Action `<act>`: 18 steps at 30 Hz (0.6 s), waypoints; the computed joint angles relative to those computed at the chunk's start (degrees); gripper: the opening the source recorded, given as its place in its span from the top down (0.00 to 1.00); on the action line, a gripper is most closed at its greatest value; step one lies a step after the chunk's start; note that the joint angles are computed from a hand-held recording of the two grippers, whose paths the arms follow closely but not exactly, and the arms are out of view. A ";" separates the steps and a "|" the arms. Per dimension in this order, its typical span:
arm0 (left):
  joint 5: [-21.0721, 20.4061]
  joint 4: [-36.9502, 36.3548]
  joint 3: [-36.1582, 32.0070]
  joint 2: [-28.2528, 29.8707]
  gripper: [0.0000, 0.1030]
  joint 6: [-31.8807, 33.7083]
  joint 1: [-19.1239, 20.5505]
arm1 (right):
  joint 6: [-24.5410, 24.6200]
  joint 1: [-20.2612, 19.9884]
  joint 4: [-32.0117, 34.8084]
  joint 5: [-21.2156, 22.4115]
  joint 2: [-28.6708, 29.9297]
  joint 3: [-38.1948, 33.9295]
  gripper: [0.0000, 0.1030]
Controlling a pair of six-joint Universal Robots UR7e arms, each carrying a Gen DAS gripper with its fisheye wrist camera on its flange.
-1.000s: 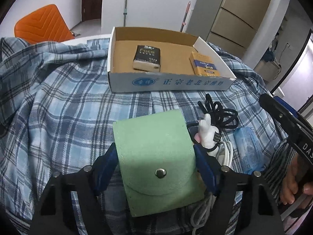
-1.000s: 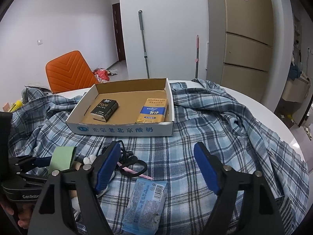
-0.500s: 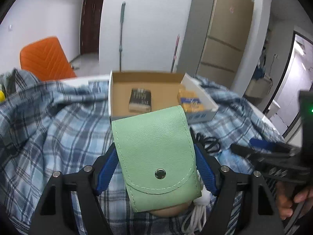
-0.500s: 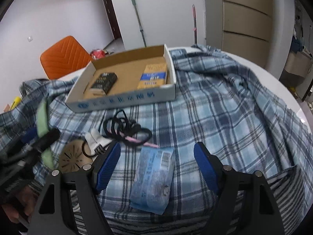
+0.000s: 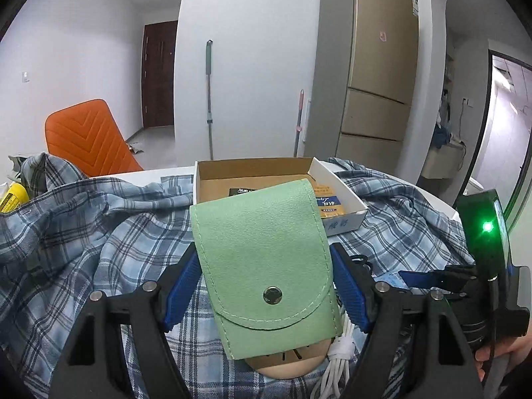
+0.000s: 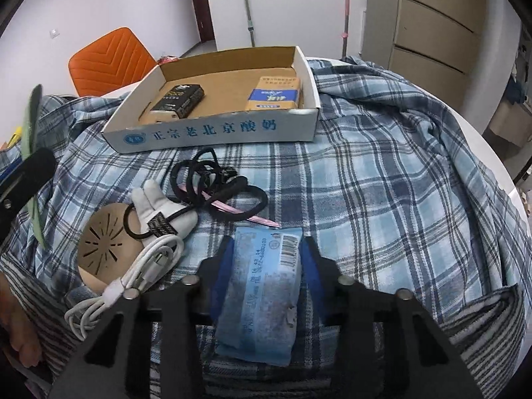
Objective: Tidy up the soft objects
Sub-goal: 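Grasp the green pouch with the left gripper while the right grasps the blue packet, then lift the green pouch and blue packet over the cardboard box with both grippers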
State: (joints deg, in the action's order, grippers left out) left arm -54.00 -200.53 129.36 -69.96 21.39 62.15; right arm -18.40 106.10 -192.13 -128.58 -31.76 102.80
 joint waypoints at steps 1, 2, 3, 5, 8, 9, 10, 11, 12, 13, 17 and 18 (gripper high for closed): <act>0.17 0.09 0.03 0.01 0.25 -0.11 -0.02 | -0.39 0.08 -0.47 -0.06 0.09 0.04 0.66; 0.54 0.19 0.08 0.03 0.25 -0.25 -0.10 | -0.82 0.11 -1.11 0.16 0.13 0.22 0.67; 0.84 1.00 -0.13 0.02 0.25 -0.62 -0.04 | -1.32 0.11 -1.91 0.71 0.07 0.50 0.67; 0.50 1.54 -0.26 -0.11 0.25 -1.06 0.22 | -2.74 0.11 -4.42 2.85 -0.24 1.48 0.68; 0.19 1.21 -0.22 -0.17 0.25 -1.32 0.36 | -4.38 -0.16 -7.85 7.72 -1.10 3.30 0.68; 0.12 1.00 -0.17 -0.20 0.25 -1.22 0.36 | -4.96 -0.12 -9.12 8.57 -1.12 3.61 0.68; 0.08 0.54 -0.03 -0.21 0.25 -1.01 0.29 | -5.79 -0.05 -10.72 9.41 -1.12 4.00 0.68; 0.07 0.01 0.07 -0.18 0.25 -0.79 0.22 | -6.46 0.10 -11.96 9.99 -0.93 4.08 0.68; 0.04 -0.69 0.22 -0.15 0.25 -0.41 0.15 | -7.20 0.19 -13.43 10.61 -0.82 4.35 0.68; -0.05 -1.02 0.29 -0.17 0.25 -0.23 0.09 | -8.03 0.28 -15.10 11.28 -0.69 4.63 0.68; -0.30 -2.67 0.70 -0.11 0.25 0.75 -0.24 | -12.60 0.81 -23.51 14.13 0.20 5.86 0.68; -0.27 -3.02 0.81 -0.08 0.25 1.00 -0.34 | -13.66 0.93 -25.32 14.82 0.38 6.17 0.68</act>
State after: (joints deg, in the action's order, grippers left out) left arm -54.27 -203.55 130.17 -70.04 22.38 61.81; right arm -32.06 107.03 -217.46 -113.76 -31.38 108.97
